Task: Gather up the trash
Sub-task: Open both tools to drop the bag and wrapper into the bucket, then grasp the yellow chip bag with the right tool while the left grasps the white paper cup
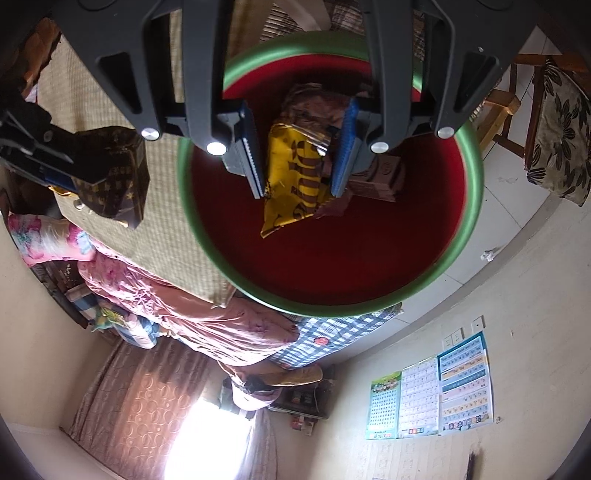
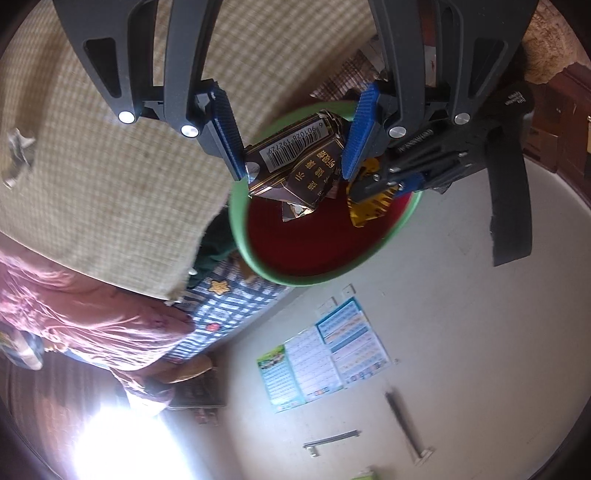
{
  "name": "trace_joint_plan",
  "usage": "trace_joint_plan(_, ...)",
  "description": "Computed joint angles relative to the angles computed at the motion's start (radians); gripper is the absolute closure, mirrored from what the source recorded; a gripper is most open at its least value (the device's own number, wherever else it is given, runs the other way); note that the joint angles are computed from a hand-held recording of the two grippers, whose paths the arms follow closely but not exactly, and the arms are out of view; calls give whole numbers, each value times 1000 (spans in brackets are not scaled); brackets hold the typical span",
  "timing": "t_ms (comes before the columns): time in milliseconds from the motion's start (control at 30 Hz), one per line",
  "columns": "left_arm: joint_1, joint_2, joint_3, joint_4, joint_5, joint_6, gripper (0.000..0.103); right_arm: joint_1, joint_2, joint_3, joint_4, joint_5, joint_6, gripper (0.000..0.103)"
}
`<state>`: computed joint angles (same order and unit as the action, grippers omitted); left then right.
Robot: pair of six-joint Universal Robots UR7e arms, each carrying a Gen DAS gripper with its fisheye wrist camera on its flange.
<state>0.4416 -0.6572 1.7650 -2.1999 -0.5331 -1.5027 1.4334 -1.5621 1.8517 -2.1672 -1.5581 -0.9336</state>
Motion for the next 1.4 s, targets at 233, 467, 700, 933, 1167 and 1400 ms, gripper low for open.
trace_joint_plan(233,-1,-37,39,62,13,-91,36,18,15,16,-15,13,10,39)
trace_joint_plan(467,-2,-34,38,61,13,-99,33,-23,1,-5,-25,18,31,38)
trace_joint_plan(700,-5,30,-36,17,22,-24,31,-126,-10,-66,-84,2,70,36)
trace_joint_plan(933,-11,133,-161,-24,7,66,30,-260,35,-215,-217,-29,128,36)
trace_joint_plan(1167,-18,250,-315,-23,-29,133,29,-319,149,-395,-277,-71,144,34)
trace_joint_plan(1400,-16,363,-482,-8,-60,211,27,-327,268,-559,-188,-98,119,34)
